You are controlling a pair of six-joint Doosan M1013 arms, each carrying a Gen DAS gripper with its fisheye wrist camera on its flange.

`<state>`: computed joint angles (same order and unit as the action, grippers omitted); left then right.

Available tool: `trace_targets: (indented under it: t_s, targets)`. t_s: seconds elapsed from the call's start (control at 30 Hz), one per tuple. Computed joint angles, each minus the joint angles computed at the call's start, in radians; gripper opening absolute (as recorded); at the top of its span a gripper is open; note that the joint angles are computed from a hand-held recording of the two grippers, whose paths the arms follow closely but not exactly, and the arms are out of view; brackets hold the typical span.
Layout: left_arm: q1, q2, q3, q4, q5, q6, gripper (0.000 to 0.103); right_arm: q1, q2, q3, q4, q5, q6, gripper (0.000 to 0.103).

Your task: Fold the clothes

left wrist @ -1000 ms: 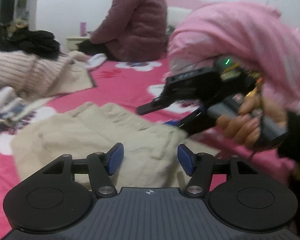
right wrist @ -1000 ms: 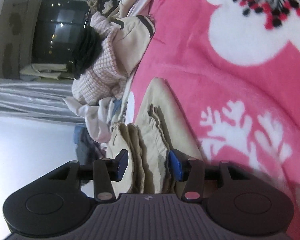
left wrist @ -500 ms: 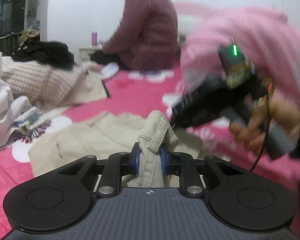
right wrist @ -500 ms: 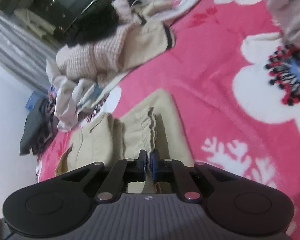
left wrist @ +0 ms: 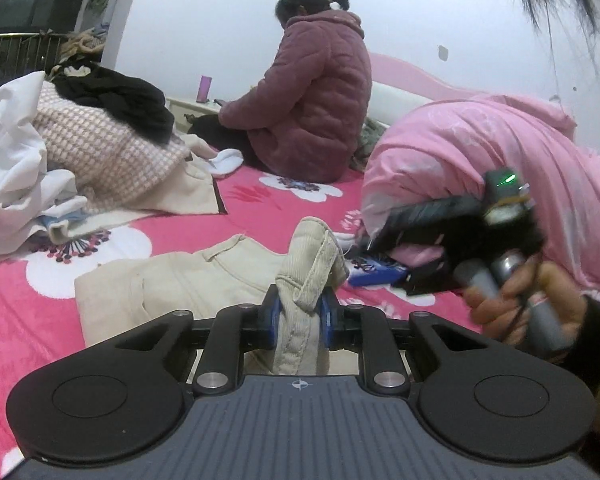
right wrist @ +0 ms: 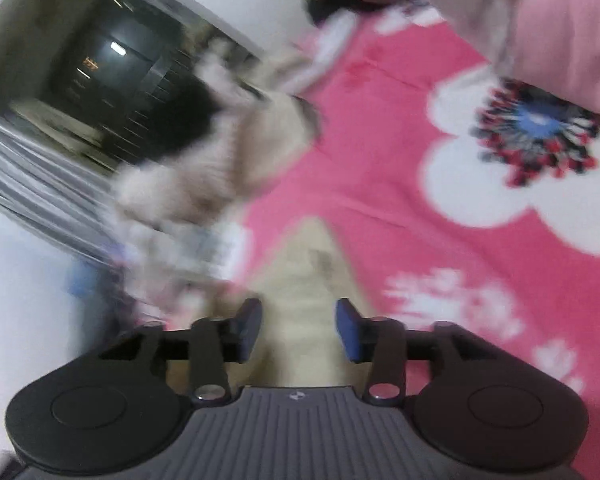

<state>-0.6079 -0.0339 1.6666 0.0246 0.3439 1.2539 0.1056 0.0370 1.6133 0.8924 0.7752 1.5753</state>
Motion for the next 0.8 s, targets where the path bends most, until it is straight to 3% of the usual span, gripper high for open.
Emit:
trace_targets:
  t_s: [0.07, 0.13, 0.23, 0.3, 0.37, 0.47, 0.6, 0.7, 0.73, 0.77, 0.8]
  targets:
    - [-0.001, -0.001, 0.001, -0.006, 0.002, 0.021, 0.019, -0.015, 0.018, 0.0, 0.154, 0.063, -0.049, 0.077]
    - [-0.005, -0.002, 0.003, 0.014, 0.0, 0.018, 0.019, -0.024, 0.051, -0.012, 0.244, 0.145, -0.039, 0.079]
    - [-0.009, -0.006, 0.01, 0.042, -0.01, 0.004, 0.019, -0.021, 0.119, -0.06, 0.215, 0.254, 0.097, 0.083]
    - [-0.009, -0.009, 0.015, 0.044, -0.013, 0.004, 0.019, -0.016, 0.14, -0.075, 0.209, 0.271, 0.126, 0.087]
    - [-0.01, -0.009, 0.017, 0.035, -0.014, 0.029, 0.019, -0.015, 0.156, -0.085, 0.244, 0.29, 0.114, 0.098]
    - [-0.013, -0.009, 0.019, 0.036, -0.015, 0.056, 0.019, -0.009, 0.184, -0.128, 0.259, 0.347, 0.097, 0.098]
    - [-0.016, -0.008, 0.022, 0.049, -0.024, 0.056, 0.019, 0.012, 0.213, -0.193, 0.173, 0.425, 0.116, 0.098]
    - [-0.013, -0.007, 0.024, 0.015, -0.029, 0.084, 0.019, 0.034, 0.225, -0.226, 0.132, 0.456, 0.085, 0.085]
    - [-0.013, -0.006, 0.024, 0.012, -0.03, 0.087, 0.019, 0.043, 0.227, -0.237, 0.109, 0.457, 0.075, 0.074]
    - [-0.013, -0.005, 0.023, 0.001, -0.028, 0.1, 0.019, 0.052, 0.227, -0.245, 0.082, 0.451, 0.068, 0.054]
    - [-0.015, -0.002, 0.021, 0.0, -0.024, 0.105, 0.019, 0.059, 0.226, -0.252, 0.057, 0.443, 0.06, 0.042]
